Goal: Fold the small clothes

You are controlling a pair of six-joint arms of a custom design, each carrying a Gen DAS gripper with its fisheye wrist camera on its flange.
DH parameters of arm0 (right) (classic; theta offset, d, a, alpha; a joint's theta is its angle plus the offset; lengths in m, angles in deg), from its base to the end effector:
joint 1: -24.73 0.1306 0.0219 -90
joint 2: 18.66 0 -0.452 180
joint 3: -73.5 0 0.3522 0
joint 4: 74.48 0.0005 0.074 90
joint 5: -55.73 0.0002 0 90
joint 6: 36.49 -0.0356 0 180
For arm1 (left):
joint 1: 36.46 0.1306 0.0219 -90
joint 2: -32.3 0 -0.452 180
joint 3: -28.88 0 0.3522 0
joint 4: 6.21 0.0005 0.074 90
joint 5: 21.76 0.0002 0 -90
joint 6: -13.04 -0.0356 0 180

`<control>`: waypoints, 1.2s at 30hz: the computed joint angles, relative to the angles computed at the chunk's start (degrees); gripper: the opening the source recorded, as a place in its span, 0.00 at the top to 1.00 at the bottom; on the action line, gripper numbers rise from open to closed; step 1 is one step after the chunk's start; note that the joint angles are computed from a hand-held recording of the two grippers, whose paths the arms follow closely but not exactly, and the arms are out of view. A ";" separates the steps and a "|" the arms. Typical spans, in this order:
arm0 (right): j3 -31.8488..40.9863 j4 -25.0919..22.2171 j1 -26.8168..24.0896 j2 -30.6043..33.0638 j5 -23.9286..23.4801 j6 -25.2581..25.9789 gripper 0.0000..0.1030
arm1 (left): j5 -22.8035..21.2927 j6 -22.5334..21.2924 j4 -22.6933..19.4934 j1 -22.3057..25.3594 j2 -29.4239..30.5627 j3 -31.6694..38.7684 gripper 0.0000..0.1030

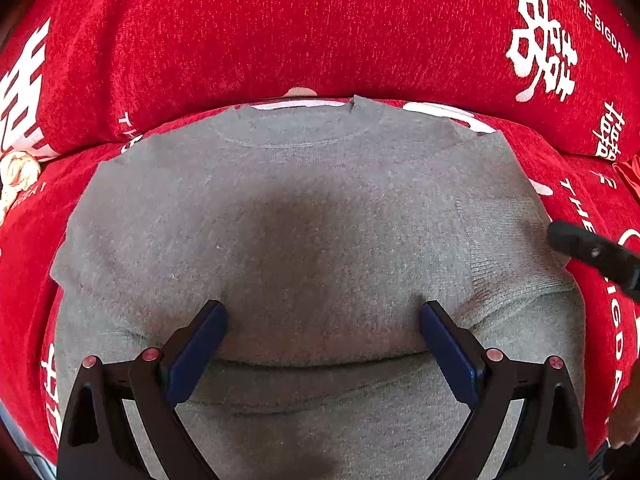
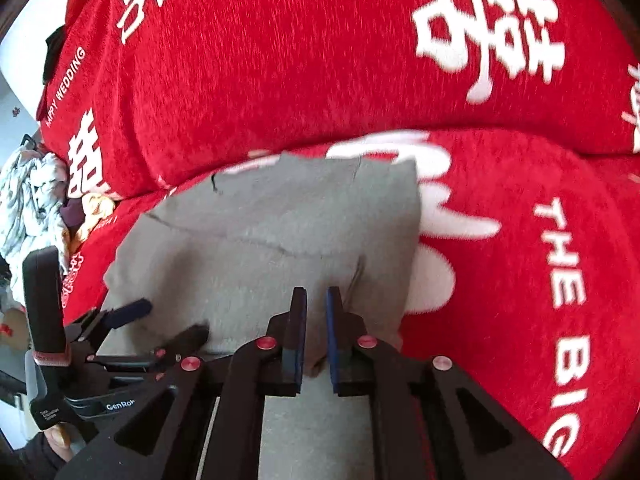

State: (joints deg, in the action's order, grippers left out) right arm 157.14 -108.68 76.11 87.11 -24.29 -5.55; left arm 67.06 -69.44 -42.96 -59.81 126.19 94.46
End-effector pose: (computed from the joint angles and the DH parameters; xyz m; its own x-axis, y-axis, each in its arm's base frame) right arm 0.3368 0.4109 0.3420 -0.8756 0.2573 -0.4088 0.0807 0.9124 0.4014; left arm 0.3753 -0.1618 0.3151 -0.8761 0.2357 -0.4205 0.2760 0.9605 -0.0367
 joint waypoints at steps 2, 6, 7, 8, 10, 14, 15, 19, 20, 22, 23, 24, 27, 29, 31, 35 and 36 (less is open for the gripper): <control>0.61 -1.28 -0.26 0.92 0.98 -0.77 0.61 | 0.05 -0.17 0.20 0.05 -0.08 -0.20 0.05; 0.11 0.20 -0.19 1.03 3.20 -1.22 0.39 | -0.09 -0.29 0.76 0.03 -0.06 -0.46 0.01; 0.82 -0.80 -0.29 1.59 3.12 -0.67 0.39 | -0.71 -0.08 1.05 -0.03 0.01 -0.61 0.01; 1.63 -1.87 -0.48 2.38 2.87 -0.03 0.40 | -0.48 0.01 1.17 0.06 0.14 -0.64 0.01; 2.72 -2.76 -0.71 3.53 1.89 1.26 0.54 | -0.49 0.26 1.54 0.08 0.10 -0.78 0.01; 7.11 -8.44 -0.11 5.70 4.21 5.76 0.91 | -0.73 -0.02 1.67 0.09 -0.04 -0.87 0.01; 7.18 -8.31 0.16 5.15 5.49 5.98 0.92 | -0.90 0.36 1.07 0.29 -0.27 -0.57 0.01; 6.39 -6.63 1.20 2.86 9.22 6.99 0.93 | 0.17 1.41 1.09 1.24 -1.14 -0.19 0.01; 6.43 -6.96 1.22 2.82 9.54 7.20 0.93 | -0.11 1.11 0.89 1.17 -0.83 0.02 0.01; 7.05 -8.39 1.01 3.68 9.44 6.93 0.93 | -0.79 0.54 0.50 0.95 0.08 0.06 0.01; 7.24 -9.00 0.65 4.42 8.56 6.44 0.93 | -0.85 0.31 0.25 0.92 0.64 0.01 0.01; 7.44 -9.62 0.31 5.34 7.67 5.88 0.93 | -0.84 0.13 0.91 0.95 0.80 -0.42 0.01; 7.28 -9.55 0.27 6.56 7.82 5.57 0.92 | -1.16 -0.90 0.30 1.28 -0.08 -0.33 0.01; 7.06 -9.79 0.21 5.79 7.16 4.87 0.88 | -1.27 -1.68 1.11 2.60 -1.76 -0.72 0.01; 6.80 -10.55 0.19 4.48 6.43 3.46 0.83 | -2.15 -3.85 3.00 5.11 -2.93 -1.37 0.01; 7.40 -10.86 2.28 2.26 11.33 0.76 0.66 | -1.61 -4.01 2.16 10.95 0.07 0.18 0.01; 8.22 -10.65 2.79 2.54 11.46 1.23 0.58 | -1.47 -3.73 1.48 12.74 1.79 0.93 0.01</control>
